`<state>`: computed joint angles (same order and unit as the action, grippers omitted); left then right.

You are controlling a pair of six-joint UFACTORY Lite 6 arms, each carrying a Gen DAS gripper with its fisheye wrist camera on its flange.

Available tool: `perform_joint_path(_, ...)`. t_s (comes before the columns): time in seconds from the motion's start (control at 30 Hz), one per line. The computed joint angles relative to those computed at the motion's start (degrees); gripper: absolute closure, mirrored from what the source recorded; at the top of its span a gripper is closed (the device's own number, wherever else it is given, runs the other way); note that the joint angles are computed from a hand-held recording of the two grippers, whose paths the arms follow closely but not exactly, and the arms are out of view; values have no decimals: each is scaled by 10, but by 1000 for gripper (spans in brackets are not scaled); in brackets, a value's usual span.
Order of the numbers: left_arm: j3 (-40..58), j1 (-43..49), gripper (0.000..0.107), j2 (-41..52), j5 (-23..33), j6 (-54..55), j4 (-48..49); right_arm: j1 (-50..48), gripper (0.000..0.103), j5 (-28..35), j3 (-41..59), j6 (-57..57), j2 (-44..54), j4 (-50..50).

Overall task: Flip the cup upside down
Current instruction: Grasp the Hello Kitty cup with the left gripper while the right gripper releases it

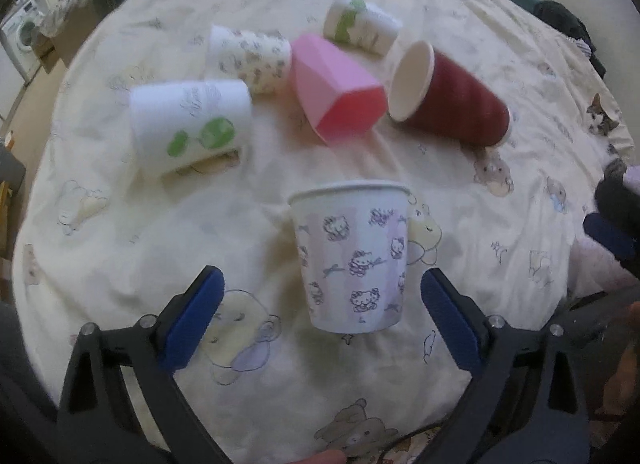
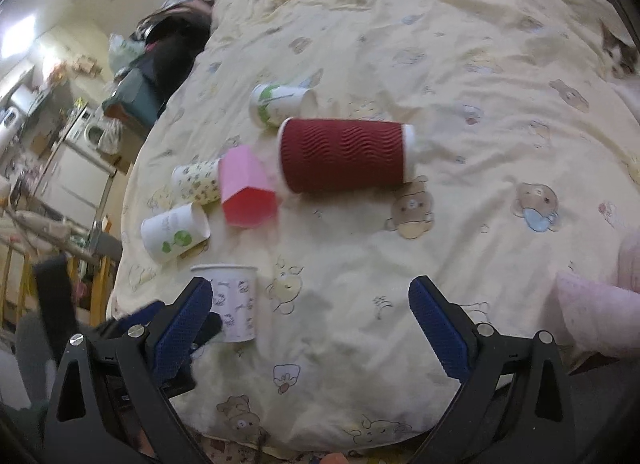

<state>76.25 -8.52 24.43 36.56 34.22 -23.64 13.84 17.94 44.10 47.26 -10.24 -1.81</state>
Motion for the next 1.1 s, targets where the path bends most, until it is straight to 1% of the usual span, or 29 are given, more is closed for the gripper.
perform_joint_path(0.07, -8, -8, 16, -1, -23, -8, 10, -9, 2, -6, -8, -7, -6, 14)
perform_joint_path(0.2, -2, -15, 17, 16, -43, -6, 9, -17, 2, -8, -15, 2, -10, 14)
perform_joint_path(0.27, -1, -16, 17, 24, -57, 4, 4, -27, 2, -16, -17, -32, -7, 54)
perform_joint_path(0.3, -1, -13, 23, 26, -59, 21, -12, -32, 2, -19, -17, -49, -4, 72)
perform_joint_path(0.33, 3, -7, 27, 31, -52, 44, -36, -36, 2, -21, -16, -70, -1, 93)
perform_joint_path(0.37, 10, -3, 35, 36, -42, 53, -48, -41, 2, -24, -16, -114, 3, 137)
perform_joint_path(0.4, 18, 0, 49, 43, -30, 61, -58, -43, 2, -25, -16, -136, 7, 159)
perform_joint_path(0.43, 25, 2, 51, 49, -19, 67, -61, -43, 2, -25, -16, -141, 9, 163)
perform_joint_path(0.5, 19, 3, 53, 46, -21, 75, -69, -44, 2, -24, -14, -150, 14, 173)
perform_joint_path(0.57, 18, 6, 54, 42, -10, 77, -68, -43, 2, -25, -11, -160, 18, 184)
perform_joint_path(0.7, 35, 22, 54, 29, 38, 60, -51, -37, 2, -22, -6, -135, 20, 157)
perform_joint_path(0.8, 64, 51, 54, 12, 96, 72, -57, -34, 2, -22, -3, -141, 20, 161)
perform_joint_path(0.87, 110, 76, 54, 20, 161, 81, -54, -35, 2, -24, -2, -169, 21, 187)
perform_joint_path(0.97, 165, 105, 54, 35, 216, 91, -49, -34, 2, -25, 7, -220, 28, 235)
perform_joint_path(1.03, 191, 122, 54, 45, 234, 99, -53, -32, 2, -21, 23, -276, 41, 283)
perform_joint_path(1.1, 195, 129, 54, 50, 230, 107, -47, -30, 2, -16, 40, -318, 57, 322)
